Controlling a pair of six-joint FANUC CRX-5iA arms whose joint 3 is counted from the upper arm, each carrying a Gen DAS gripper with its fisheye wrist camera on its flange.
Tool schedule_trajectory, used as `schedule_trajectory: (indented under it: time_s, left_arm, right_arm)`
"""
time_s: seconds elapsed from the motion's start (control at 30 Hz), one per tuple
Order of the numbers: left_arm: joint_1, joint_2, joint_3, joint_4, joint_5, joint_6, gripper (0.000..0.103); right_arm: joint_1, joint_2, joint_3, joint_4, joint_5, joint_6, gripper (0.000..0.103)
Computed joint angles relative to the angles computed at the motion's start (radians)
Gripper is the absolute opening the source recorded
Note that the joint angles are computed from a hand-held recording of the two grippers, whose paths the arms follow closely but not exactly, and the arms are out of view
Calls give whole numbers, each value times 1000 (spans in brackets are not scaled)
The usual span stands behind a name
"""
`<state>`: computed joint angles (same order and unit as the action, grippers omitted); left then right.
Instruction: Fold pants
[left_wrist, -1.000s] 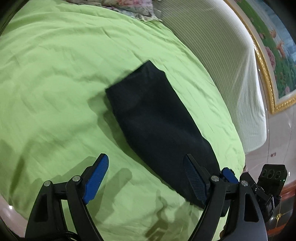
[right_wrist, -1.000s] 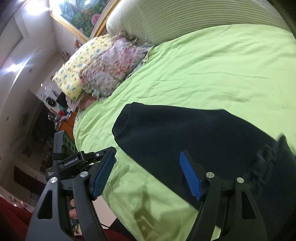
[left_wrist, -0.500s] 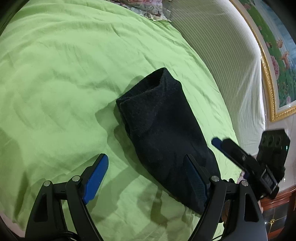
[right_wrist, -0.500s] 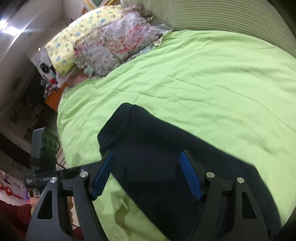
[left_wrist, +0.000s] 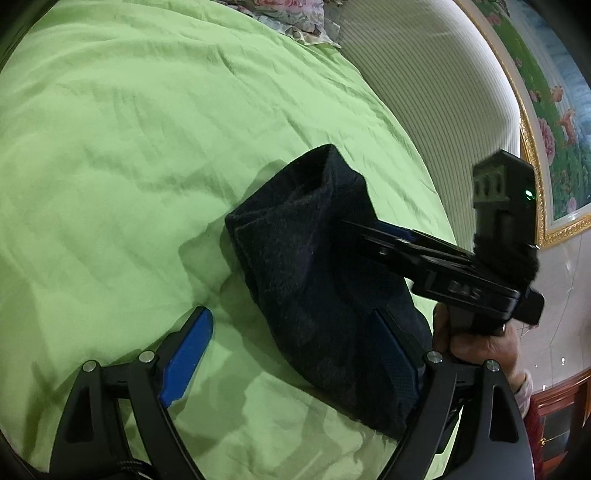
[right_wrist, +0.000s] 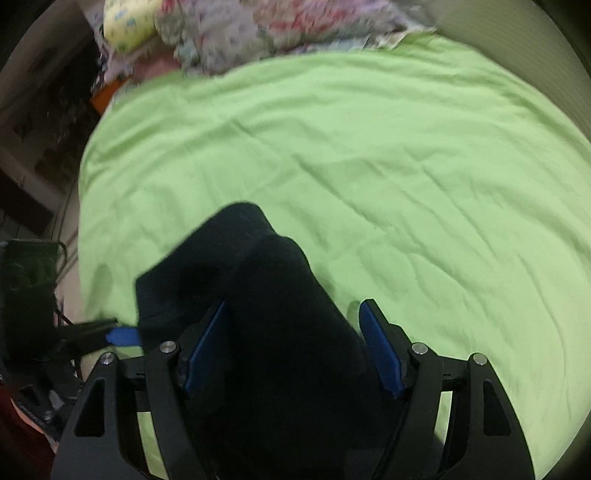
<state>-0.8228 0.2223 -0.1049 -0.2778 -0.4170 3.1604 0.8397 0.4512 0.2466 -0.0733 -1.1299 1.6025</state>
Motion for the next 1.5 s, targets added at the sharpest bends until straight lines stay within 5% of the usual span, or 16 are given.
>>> schedule_trajectory:
  time_s: [0.27,0.47,0.6,0.77,0.87,1.0,1.1,1.5]
  left_arm:
    - [-1,15,25,-76,0,61,87]
    - [-21,29,66,-135,-51,109,87]
    - [-38,36,88,-221,-73,212,84]
    - [-49,44,91,-279,-45,310,59]
    - [-46,53,94,-323,-13,352,53]
    - [-8,40,46,-280,89,316,26]
    - [-23,17,54,-338,96,341,24]
    - [-89,22,220,-260,-14,19,24]
  right_arm:
    - [-82,59,133,-146,-121,88,34]
    - [-149,104,218,-271,-198,104,31]
    - [-173,133,273,-337,-267,90,38]
    - [-161,135,273,-320,-262,95,40]
    - [-148,125,253,-294,-238,91,37]
    - [-125,79,212,-253,-203,100,26]
    - [-131,41,197,-264,-190,110,25]
    - [-170,-224,-3,-309,-57,116,25]
